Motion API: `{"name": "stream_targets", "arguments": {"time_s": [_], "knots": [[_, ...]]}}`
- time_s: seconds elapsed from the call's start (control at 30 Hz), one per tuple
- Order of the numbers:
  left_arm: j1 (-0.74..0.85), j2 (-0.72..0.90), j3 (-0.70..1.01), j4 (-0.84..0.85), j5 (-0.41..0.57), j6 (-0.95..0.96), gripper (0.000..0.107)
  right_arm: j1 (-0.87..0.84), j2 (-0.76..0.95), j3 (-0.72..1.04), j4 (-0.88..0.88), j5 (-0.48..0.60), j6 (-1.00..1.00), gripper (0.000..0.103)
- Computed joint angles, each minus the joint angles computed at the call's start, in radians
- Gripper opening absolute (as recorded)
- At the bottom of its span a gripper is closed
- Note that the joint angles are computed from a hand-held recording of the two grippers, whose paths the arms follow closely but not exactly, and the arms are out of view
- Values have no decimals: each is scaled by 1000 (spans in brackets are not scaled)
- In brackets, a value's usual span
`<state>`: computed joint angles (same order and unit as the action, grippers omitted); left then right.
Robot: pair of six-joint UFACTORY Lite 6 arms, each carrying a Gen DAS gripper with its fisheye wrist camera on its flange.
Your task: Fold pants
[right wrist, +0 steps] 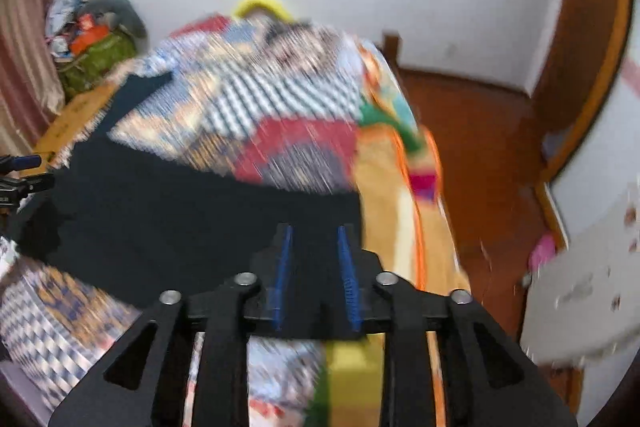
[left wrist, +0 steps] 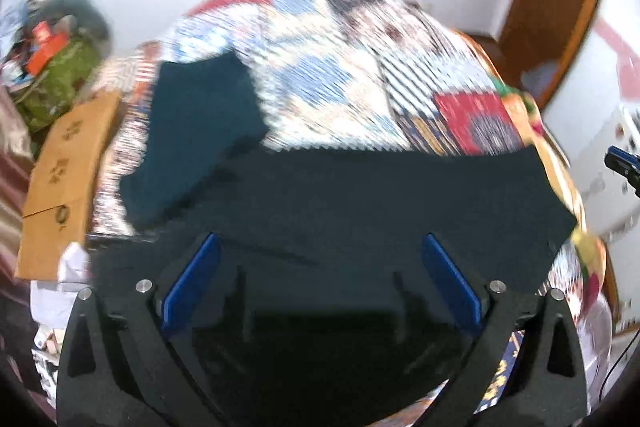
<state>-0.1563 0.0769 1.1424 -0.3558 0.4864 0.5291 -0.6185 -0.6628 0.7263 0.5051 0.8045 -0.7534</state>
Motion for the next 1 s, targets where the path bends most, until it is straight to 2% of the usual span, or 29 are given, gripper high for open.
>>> {"name": "stream_targets", "arguments": {"time_s": [0.07, 0.1, 0.2, 0.3, 0.47, 0.53, 0.6, 0.73, 0.83, 0.93, 0.97, 1.0], "knots": [[109, 6, 51, -67, 38, 98, 102, 170, 26, 67, -58, -62, 146, 43], [180, 25, 93, -94, 57, 148, 102, 274, 35, 94, -96, -93, 234, 45], [332, 116, 204, -129, 86, 228, 102, 511, 116, 164, -209, -177, 432, 45], [471, 288, 376, -132, 140, 256, 102, 736, 278, 256, -345, -269, 622, 45], [617, 602, 659, -116, 250, 240, 102, 965, 604, 422, -427, -359, 744, 45], [632, 680, 715, -92, 248, 231, 100, 1015, 731, 502, -406, -376, 727, 45], [641, 757, 765, -75, 250, 233, 94, 1046, 873, 623, -373, -359, 692, 45], [640, 923, 911, -56, 335, 232, 78, 1091, 1148, 923, -331, -262, 618, 45], [636, 985, 966, -106, 381, 290, 74, 1109, 1365, 1197, -327, -147, 596, 45], [619, 982, 937, -151, 341, 370, 71, 1142, 1601, 1511, -370, 0, 644, 45], [615, 987, 942, -157, 339, 379, 67, 1151, 1679, 1616, -387, 46, 660, 39], [610, 981, 932, -164, 331, 391, 58, 1159, 1755, 1721, -400, 85, 671, 33]]}}
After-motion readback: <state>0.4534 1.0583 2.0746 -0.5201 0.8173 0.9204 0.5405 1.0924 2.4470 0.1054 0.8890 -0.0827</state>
